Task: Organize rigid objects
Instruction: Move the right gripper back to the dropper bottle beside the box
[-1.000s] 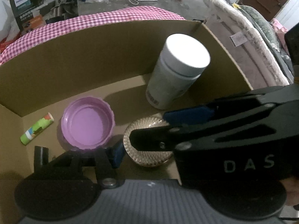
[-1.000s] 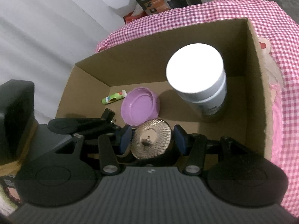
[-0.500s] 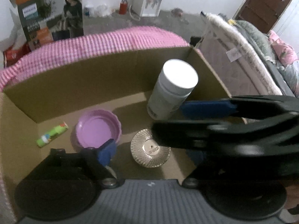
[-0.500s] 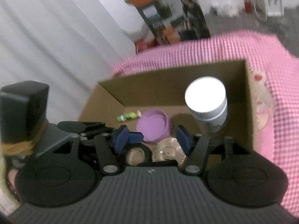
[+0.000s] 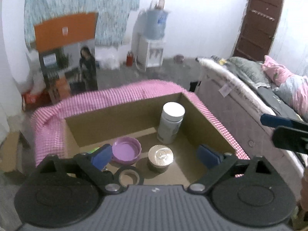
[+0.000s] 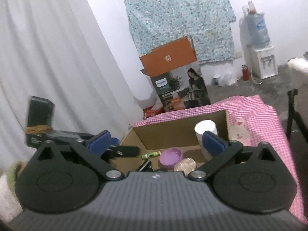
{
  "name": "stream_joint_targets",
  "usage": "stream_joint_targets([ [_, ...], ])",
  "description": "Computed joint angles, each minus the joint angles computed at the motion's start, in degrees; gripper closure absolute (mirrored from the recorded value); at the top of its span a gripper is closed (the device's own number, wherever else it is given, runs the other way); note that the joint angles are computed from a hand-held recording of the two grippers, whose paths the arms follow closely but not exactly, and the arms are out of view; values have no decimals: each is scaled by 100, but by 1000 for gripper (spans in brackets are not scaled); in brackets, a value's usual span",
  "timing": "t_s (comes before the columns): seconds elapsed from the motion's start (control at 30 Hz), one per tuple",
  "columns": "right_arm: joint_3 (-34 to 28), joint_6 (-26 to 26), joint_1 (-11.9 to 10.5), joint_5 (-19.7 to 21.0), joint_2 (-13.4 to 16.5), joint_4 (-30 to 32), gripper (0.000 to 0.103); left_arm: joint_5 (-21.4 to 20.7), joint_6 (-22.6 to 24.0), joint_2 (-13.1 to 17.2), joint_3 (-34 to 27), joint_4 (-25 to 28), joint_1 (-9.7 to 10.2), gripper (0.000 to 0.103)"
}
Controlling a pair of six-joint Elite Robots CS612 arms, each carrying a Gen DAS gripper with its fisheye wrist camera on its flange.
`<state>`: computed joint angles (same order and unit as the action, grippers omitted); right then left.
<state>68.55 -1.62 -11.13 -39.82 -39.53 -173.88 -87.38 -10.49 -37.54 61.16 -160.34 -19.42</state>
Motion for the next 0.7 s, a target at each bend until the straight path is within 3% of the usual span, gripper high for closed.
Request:
stream_joint_targets([
  [0.13,589,-346,7,-444,-321,-171,1,-12,-100,-303,687,-595,-72,3],
  [0.3,1189,-972,143,-1550,-630,-598,1,-73,-547,-538,1416,-1116,-112,3],
  [0.43,1479,-1267,263,-2408,-698,-1162,1,-34,-876,-625,1868,-1589,-149,0],
  [0.6,1619,-1238,199,-2367,-673,-1309,1,-89,-1146,-616,2138,-2012,-181,0],
  [0.7,1621,-1398,63,-1654,-664,-855,1,-244,-1020,-613,2233,-2005,-196,0],
])
